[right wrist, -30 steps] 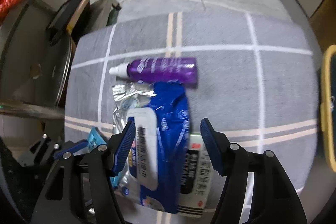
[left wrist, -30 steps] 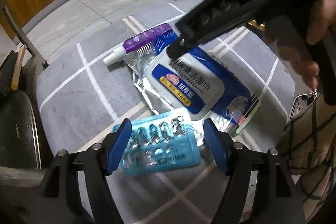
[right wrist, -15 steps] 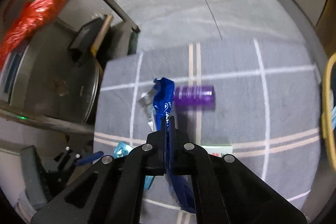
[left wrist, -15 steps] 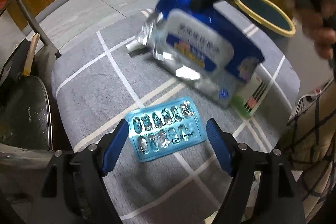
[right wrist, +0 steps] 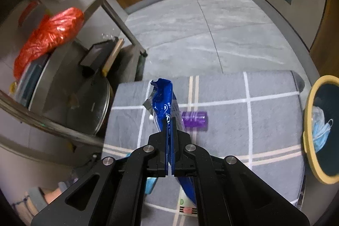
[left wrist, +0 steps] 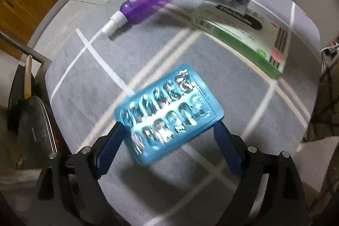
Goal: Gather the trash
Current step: 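Carry the blister pack and wipes packet up over the bin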
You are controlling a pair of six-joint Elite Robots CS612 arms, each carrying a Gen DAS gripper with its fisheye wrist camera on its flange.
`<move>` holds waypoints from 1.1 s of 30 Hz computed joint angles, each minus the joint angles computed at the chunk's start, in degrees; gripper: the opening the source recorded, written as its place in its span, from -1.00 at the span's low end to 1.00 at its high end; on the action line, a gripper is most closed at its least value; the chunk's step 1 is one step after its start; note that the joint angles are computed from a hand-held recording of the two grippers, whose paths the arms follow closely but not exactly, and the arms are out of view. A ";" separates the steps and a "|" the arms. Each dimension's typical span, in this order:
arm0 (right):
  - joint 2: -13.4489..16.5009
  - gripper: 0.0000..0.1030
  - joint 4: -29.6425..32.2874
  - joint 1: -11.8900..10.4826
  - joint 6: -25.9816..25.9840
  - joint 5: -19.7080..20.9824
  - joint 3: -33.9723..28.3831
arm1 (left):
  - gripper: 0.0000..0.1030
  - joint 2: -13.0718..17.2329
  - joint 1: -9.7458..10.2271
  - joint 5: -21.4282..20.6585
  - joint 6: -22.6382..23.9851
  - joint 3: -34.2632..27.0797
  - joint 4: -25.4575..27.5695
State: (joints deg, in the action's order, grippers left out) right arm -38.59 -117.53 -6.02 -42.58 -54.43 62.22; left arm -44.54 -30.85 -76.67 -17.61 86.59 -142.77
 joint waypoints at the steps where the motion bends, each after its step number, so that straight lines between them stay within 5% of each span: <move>1: 0.08 -0.95 0.11 -0.07 0.00 0.26 -0.20 | 0.66 0.25 0.12 0.00 -0.05 -0.41 -0.08; 8: 0.40 -0.95 0.39 -0.90 0.05 2.07 -1.44 | 0.69 2.50 1.56 -2.96 -1.39 -4.08 -0.18; 10: 0.55 -0.95 0.58 -1.11 0.49 2.82 -1.89 | 0.43 2.63 2.55 -6.73 -3.90 -4.25 -1.25; 14: 0.62 -0.95 -0.72 -1.68 1.59 4.91 -2.55 | 0.39 2.83 3.08 -9.46 -4.74 -5.01 -1.90; 22: 0.45 -0.95 -8.82 -3.26 7.43 8.46 -2.64 | 0.37 2.14 2.44 -7.08 -6.09 -5.26 -6.34; 33: 2.18 -0.95 -24.96 -6.04 16.44 1.50 -4.03 | 0.37 5.66 0.22 -4.98 -3.52 -14.74 -10.82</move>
